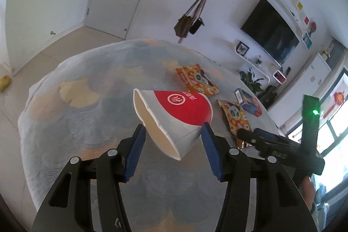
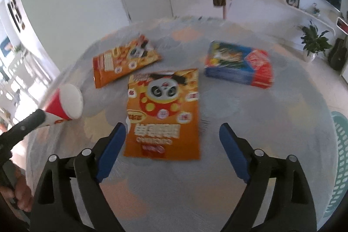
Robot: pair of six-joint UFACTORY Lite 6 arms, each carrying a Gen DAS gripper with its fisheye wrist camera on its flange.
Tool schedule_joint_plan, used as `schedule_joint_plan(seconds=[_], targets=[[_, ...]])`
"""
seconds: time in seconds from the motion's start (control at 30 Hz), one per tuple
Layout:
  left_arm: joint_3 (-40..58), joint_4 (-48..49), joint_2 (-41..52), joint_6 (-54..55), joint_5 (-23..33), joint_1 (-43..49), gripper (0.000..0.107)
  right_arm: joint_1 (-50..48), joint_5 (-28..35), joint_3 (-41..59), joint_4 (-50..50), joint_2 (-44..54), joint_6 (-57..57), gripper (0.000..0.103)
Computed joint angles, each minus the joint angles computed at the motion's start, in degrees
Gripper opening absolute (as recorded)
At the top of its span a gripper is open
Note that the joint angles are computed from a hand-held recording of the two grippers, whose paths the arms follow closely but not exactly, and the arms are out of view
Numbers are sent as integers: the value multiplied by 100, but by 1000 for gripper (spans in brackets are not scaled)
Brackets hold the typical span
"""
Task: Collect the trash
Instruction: 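Grasp the orange panda snack bag with the right tool while the left tool lifts the cup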
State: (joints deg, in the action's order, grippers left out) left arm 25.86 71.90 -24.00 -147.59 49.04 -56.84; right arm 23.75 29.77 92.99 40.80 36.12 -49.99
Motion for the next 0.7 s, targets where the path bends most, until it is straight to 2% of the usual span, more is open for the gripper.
schedule_joint_plan(seconds=[0.07,0.13,0.23,0.3,0.33,0.4,0.43,0.47,0.57,0.7], targets=[[-31,26,-35,-34,-12,-2,51,330,-280,247,-857,182,841,91],[-46,101,-26,-107,-81,14,51,578,-353,629,-1735,438,1745,92],[1,305,64,-245,-193,26,50,676,-266,1018,-2071,676,2138,90],[72,448,156,-286,-242,37,50,655,-285,958,-1833,596,1798,70],[120,519,203,-289,-269,39,50,626,-275,871,-1591,531,1520,66],[164,631,254,-318,-312,59,49,561,-344,604,-1274,329,1084,44],[206,693,297,-342,-350,79,49,527,-313,539,-1112,274,884,26],[223,758,322,-386,-386,92,49,434,-78,567,-887,275,675,3],[275,902,422,-473,-515,153,49,266,-89,263,-482,55,291,3],[364,1091,562,-754,-399,-41,48,44,-2,-71,134,-247,-280,3]])
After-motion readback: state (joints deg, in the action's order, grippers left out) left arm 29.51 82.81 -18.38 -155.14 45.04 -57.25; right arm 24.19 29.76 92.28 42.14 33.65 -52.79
